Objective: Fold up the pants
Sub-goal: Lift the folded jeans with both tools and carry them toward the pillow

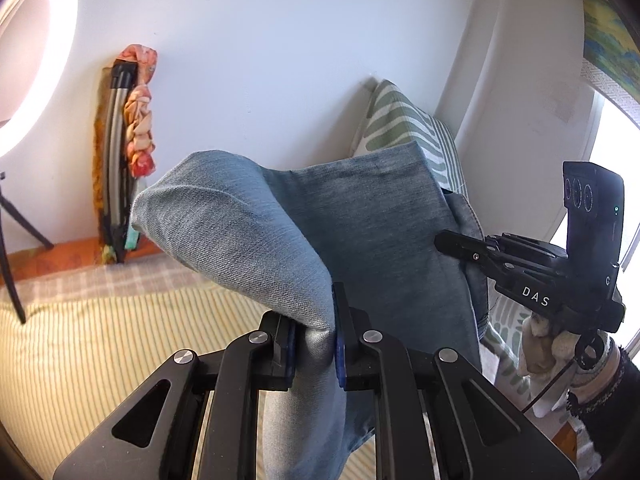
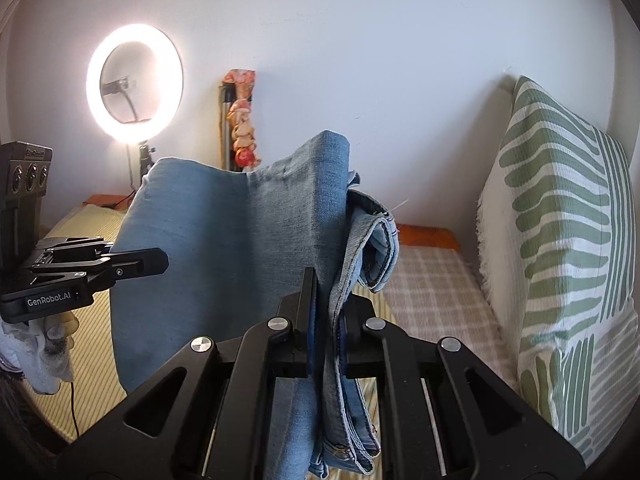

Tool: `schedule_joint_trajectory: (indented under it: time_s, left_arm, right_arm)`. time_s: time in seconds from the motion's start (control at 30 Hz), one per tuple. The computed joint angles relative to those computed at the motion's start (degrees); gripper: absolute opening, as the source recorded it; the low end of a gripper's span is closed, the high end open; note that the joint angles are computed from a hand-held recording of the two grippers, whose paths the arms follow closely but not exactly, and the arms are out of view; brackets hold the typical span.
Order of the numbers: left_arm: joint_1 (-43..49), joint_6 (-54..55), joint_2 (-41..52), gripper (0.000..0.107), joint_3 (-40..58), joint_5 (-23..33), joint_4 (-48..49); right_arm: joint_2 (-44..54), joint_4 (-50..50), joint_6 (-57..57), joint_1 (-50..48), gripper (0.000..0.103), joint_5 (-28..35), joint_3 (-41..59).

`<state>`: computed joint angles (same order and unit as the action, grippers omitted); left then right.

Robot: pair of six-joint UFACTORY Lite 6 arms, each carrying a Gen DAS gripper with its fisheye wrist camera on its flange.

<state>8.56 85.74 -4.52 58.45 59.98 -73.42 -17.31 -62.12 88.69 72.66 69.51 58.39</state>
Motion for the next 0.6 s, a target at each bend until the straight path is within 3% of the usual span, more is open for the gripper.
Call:
schedule_joint_trajectory:
  time_s: [0.13,0.37,0.47,0.6]
  left_arm:
    - [-6.3,-0.9,9.6,0.013,9.1,-6.5,-2.5]
    - [-13.8,-5.3,28.5,0.013,27.6,-16.1,-2.0]
    - [-16.5,-10.2,37.2,0.012,37.2,-21.0,1.7]
    - [-19.2,-23.0,47.7,0.014,50.5,-24.9,13.7]
  right_arm:
    - [-0.2,-0.4,-6.9,-15.4,0.009,-13.4,-0.8]
    - [11.1,-3.6,-10.9,-39.0,0.009,-37.3,2.6]
    - [19.6,-9.3,-7.1,-44.3,0.009,-41.2,6.9]
    - [29.2,-6.8,-9.7,-49.0,0.014,-40.9,15.1]
